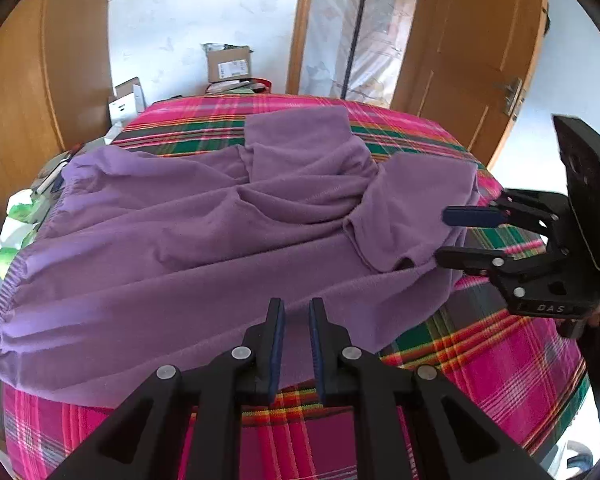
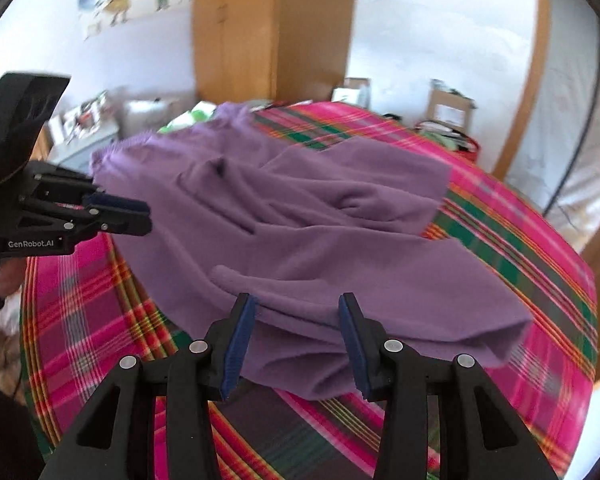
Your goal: Fold clothes
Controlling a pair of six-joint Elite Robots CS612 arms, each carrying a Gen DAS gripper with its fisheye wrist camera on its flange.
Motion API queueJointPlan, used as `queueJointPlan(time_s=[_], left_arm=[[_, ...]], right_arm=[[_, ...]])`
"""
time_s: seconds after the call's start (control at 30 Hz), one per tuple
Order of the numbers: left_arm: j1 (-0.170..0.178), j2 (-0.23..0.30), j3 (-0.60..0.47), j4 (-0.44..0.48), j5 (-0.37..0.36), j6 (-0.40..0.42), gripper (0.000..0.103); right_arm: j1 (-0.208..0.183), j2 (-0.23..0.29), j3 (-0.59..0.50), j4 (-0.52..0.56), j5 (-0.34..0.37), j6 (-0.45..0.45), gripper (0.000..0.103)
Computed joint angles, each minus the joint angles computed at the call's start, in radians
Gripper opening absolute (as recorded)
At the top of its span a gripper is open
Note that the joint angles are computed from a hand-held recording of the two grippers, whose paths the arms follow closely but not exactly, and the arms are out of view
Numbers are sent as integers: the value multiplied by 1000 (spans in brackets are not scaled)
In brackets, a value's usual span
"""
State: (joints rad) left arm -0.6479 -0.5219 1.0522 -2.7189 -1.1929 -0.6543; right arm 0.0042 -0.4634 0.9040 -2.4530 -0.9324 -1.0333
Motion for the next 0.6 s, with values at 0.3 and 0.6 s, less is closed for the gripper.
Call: queueJointPlan(time_s=[0.3, 0.6], left_arm=[[8, 7, -10, 14, -34, 37, 13], [2, 1, 2, -17, -14, 40, 13]], right_arm=[[13, 22, -59, 111, -43, -45, 8], [-46, 38, -96, -24, 143, 283, 2]])
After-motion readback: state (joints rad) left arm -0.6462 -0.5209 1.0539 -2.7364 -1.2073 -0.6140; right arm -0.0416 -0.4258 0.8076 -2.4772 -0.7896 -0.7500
